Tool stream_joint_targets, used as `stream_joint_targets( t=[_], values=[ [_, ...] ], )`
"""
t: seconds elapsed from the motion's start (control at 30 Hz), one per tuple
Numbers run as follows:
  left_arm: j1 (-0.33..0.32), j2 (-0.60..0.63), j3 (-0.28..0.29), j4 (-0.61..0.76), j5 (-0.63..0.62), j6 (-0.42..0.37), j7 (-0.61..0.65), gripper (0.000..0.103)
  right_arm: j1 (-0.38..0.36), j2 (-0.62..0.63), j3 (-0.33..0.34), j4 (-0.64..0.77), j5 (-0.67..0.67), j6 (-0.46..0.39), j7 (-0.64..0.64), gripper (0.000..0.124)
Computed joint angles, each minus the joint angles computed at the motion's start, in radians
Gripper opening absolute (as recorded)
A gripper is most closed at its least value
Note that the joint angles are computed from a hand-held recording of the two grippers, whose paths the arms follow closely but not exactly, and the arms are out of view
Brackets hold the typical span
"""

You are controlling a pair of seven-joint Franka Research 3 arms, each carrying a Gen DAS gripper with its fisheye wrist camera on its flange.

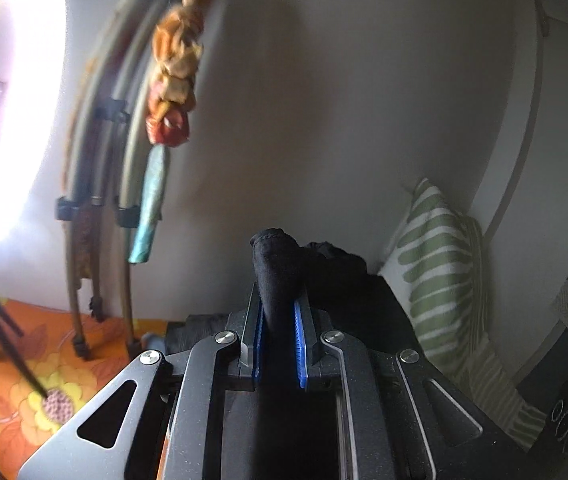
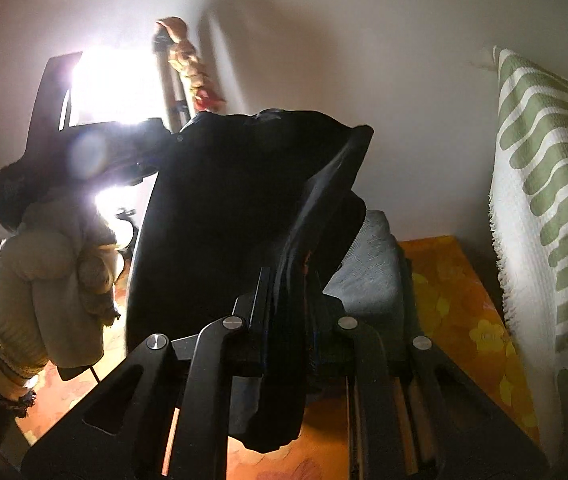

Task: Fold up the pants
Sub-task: 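Lift the folded black trousers with both tools toward the clothes stack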

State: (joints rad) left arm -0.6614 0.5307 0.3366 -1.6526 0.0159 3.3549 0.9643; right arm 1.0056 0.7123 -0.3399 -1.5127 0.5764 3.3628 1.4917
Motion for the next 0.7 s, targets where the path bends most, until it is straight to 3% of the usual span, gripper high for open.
stream_joint_targets(
  t=[0.1,0.17,0.33,0.37,0.47,0.57,0.7],
  values=[
    [0.151,0.013,-0.173,0.06,0.067,-0.03,-0.041,0.011,-0.115,0.025,0.116,0.058,-0.04,0.001,0.008,0.015],
    [0.132,0.012,-0.156,0.078,0.077,-0.052,-0.03,0.011,-0.217,0.022,0.238,0.064,-0.079,0.026,0.006,0.015],
    [0.097,-0.018,-0.139,0.112,0.161,-0.11,-0.066,0.01,-0.282,-0.03,0.33,-0.006,-0.084,0.1,-0.012,0.015],
    [0.066,-0.025,-0.11,0.117,0.175,-0.112,-0.084,0.01,-0.289,-0.053,0.341,-0.035,-0.08,0.119,-0.021,0.015],
    [0.061,-0.006,-0.125,0.192,0.215,-0.135,-0.109,0.01,-0.278,-0.128,0.335,-0.119,-0.035,0.174,-0.071,0.015],
    [0.102,0.024,-0.201,0.281,0.248,-0.167,-0.109,0.01,-0.267,-0.201,0.321,-0.196,0.03,0.215,-0.142,0.015],
    [0.21,0.104,-0.391,0.431,0.268,-0.212,-0.063,0.01,-0.29,-0.274,0.332,-0.262,0.101,0.246,-0.219,0.015]
  ],
)
